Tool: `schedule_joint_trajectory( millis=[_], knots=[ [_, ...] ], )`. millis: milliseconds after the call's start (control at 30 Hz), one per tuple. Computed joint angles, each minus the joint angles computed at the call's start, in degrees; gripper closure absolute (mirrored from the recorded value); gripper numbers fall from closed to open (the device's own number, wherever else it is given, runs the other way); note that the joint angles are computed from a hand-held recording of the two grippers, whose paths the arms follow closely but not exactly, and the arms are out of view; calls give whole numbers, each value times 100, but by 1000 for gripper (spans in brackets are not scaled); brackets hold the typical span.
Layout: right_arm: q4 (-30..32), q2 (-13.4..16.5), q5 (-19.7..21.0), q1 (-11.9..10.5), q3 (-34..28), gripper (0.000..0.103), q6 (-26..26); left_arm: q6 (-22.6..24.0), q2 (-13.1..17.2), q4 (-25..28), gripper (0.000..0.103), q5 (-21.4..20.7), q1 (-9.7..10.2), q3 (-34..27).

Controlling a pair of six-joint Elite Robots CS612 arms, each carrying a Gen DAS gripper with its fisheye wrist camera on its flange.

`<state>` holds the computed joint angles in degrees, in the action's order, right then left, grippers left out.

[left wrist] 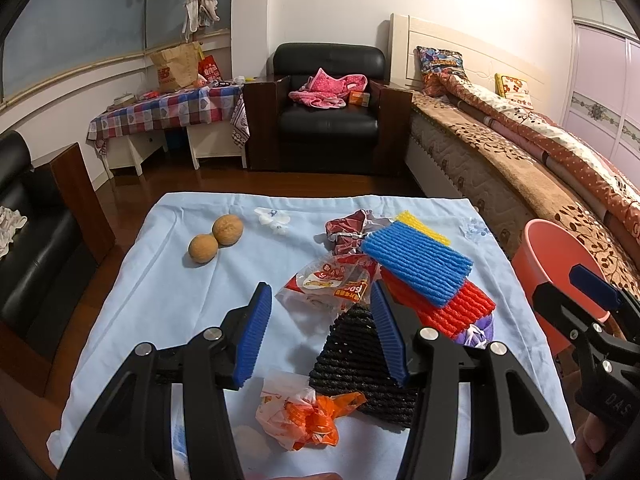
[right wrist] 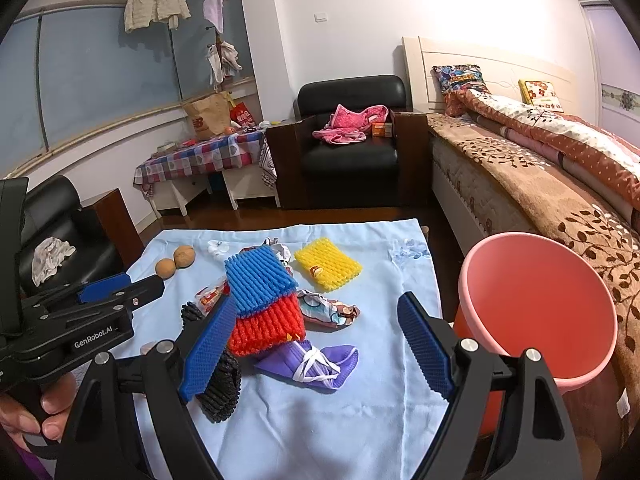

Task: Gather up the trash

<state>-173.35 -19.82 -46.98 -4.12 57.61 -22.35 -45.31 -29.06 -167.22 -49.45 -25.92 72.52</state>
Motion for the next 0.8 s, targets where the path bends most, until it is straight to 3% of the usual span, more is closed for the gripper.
schedule_joint_trajectory(
  millis=[800],
  knots=[
    [106, 53, -37, -4, -54, 21, -8, -36, 27, 20, 51, -19, -26, -38]
  ],
)
